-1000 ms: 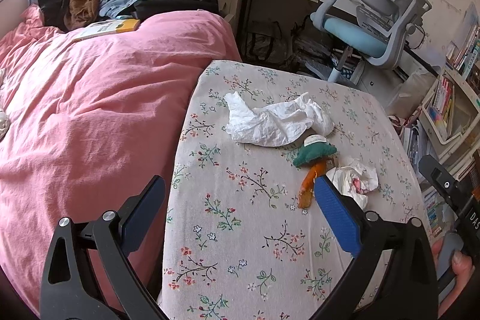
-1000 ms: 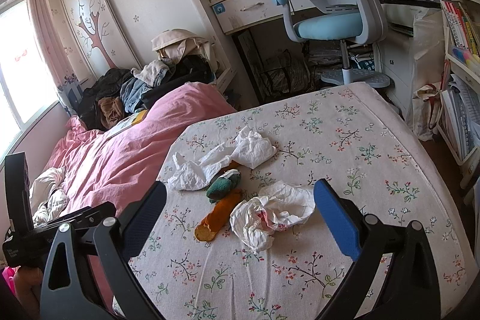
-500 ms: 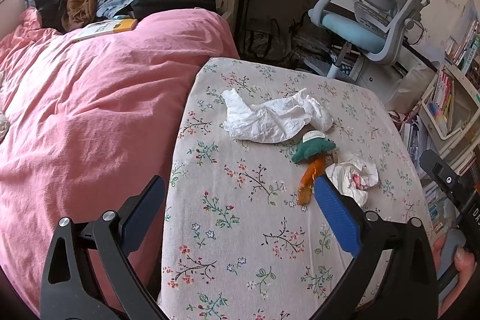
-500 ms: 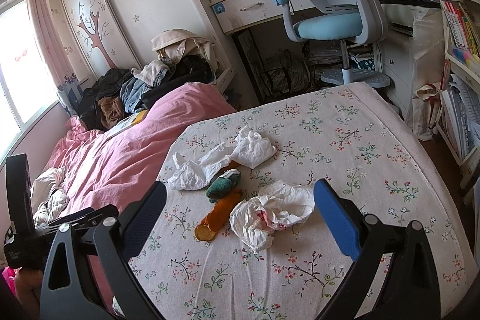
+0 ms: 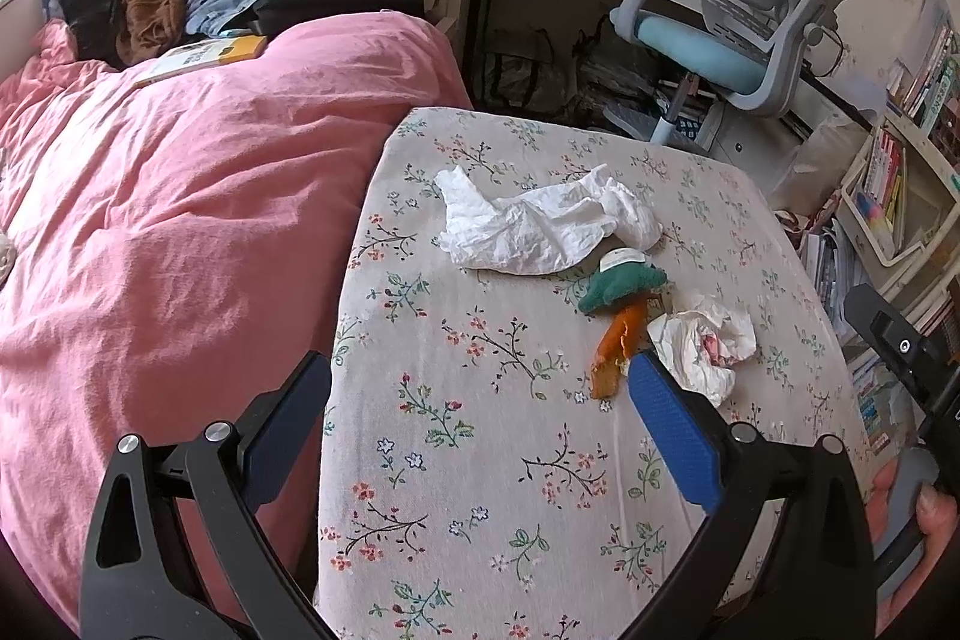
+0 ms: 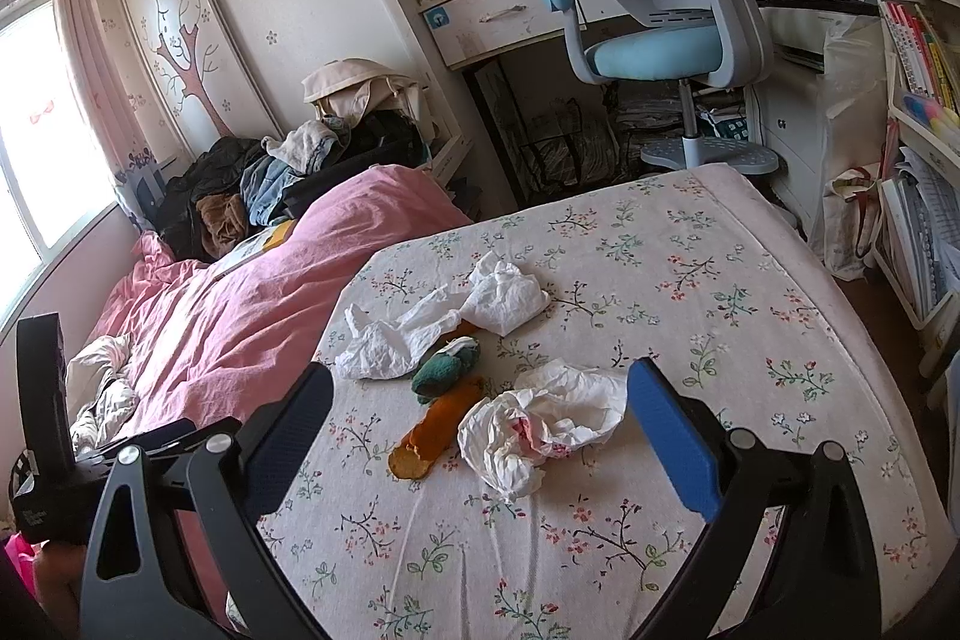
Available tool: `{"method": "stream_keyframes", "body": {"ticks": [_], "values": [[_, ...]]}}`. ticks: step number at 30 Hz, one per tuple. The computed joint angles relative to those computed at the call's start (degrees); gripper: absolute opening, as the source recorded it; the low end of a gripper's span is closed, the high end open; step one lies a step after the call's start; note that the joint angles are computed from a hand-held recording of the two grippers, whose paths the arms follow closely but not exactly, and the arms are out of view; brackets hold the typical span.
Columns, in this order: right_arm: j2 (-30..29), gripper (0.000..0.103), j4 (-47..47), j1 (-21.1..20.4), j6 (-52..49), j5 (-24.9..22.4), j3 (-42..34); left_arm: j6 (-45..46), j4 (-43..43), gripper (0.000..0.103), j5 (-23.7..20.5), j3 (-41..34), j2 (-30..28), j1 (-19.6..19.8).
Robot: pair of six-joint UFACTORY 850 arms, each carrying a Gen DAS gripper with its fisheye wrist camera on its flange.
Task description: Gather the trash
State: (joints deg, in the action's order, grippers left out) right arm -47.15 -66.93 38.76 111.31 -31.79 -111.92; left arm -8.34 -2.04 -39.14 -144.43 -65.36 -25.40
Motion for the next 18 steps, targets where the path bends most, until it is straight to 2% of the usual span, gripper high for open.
{"method": "stream_keyframes", "body": {"ticks": [18], "values": [[0.2,0.094,-0.3,0.0,0.3,0.0,0.4,0.8,-0.6,0.096,0.0,1.0,0.5,-0.2]]}}
